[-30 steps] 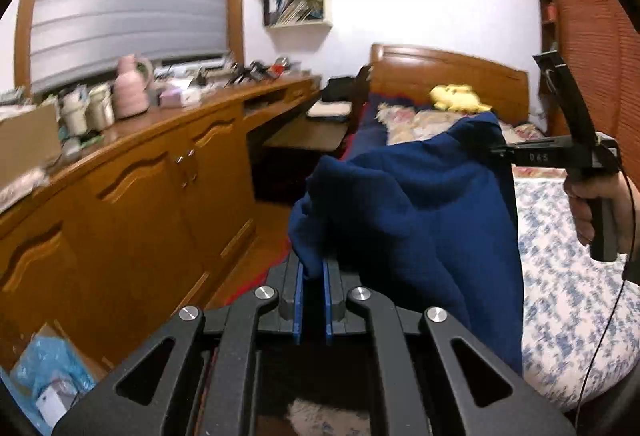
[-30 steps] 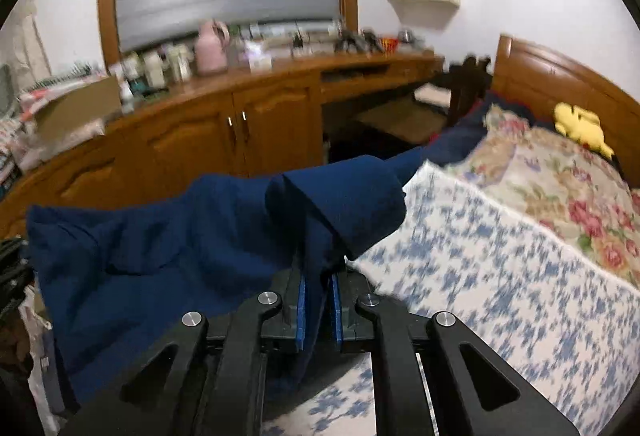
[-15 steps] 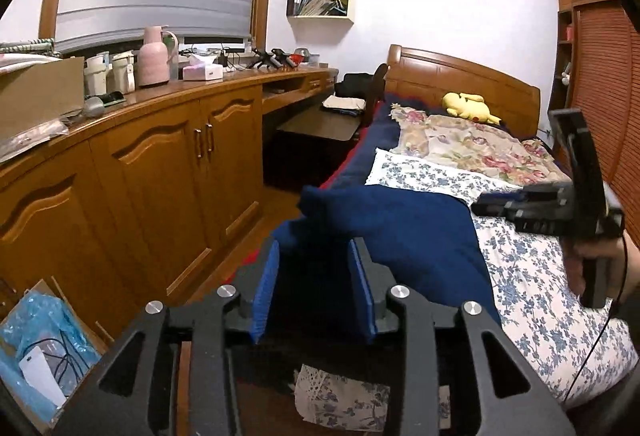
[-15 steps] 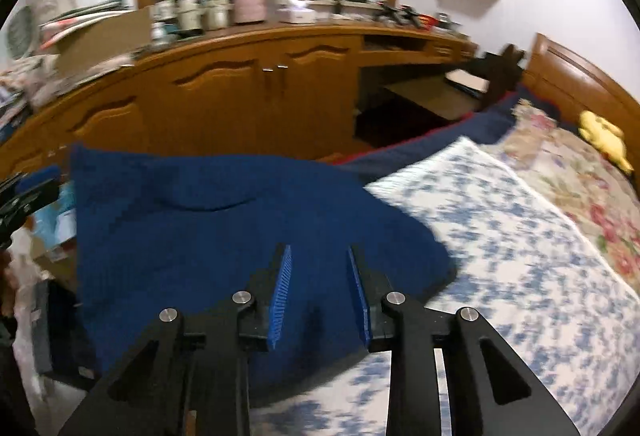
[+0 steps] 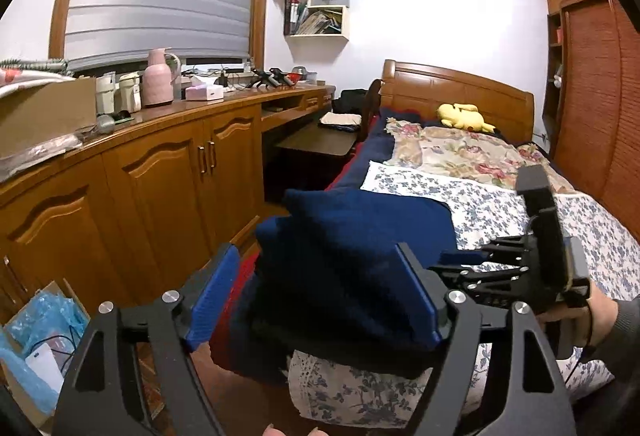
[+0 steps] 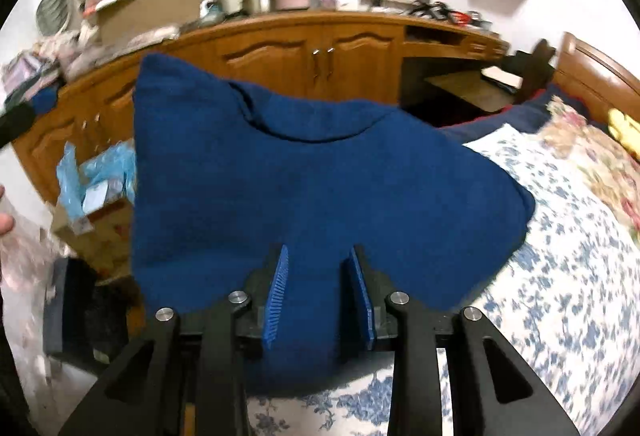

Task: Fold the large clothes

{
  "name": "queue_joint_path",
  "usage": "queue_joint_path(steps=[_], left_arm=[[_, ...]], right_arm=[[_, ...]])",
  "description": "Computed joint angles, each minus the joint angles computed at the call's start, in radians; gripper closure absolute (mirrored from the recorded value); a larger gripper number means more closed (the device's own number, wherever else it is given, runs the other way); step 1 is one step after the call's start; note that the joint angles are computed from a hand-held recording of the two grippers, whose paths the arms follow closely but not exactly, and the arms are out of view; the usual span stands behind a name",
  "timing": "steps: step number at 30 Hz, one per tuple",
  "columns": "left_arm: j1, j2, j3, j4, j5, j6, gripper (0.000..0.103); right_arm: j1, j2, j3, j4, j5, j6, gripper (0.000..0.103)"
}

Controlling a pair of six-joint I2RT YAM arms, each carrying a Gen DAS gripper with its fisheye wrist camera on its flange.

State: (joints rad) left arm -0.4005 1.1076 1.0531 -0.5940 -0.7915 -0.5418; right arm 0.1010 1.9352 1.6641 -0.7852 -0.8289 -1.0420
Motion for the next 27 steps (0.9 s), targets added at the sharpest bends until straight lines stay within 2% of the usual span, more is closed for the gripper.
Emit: queue_joint_path(steps=[4, 13, 15, 18, 21, 24, 27], left_arm=[[-0.048, 0.046, 0.031, 0.018, -0.015, -0.002, 0.023], [-0.165, 0.25, 0.17, 0.076, -0.004, -0.015, 0.023], [-0.178, 0.317, 0.221, 0.087, 0.032, -0.015, 0.023], [-0.215, 0.429, 0.309, 0.093, 0.022, -0.016, 0.023], [-0.255, 0.55, 0.423, 0.079, 0.008, -0.028, 0.023], [-0.292, 0.661, 0.538, 0.076, 0.022, -0.037, 0.023], [-0.328, 0.775, 0.67, 0.065, 0.027, -0.041, 0.023]], right_arm=[[-0.091, -0.023, 0.002, -0.071, -0.071, -0.089, 0.066], [-0.352, 0.031, 0.144, -0.371, -0.215, -0.356, 0.054], [-0.41, 0.061, 0.186, -0.429, -0.239, -0.405, 0.051], [-0.484, 0.068, 0.191, -0.484, -0.267, -0.474, 0.048], [-0.568, 0.125, 0.258, -0.575, -0.295, -0.555, 0.033], [-0.649, 0.2, 0.355, -0.668, -0.315, -0.617, 0.028], [-0.725, 0.235, 0.395, -0.681, -0.334, -0.608, 0.022]])
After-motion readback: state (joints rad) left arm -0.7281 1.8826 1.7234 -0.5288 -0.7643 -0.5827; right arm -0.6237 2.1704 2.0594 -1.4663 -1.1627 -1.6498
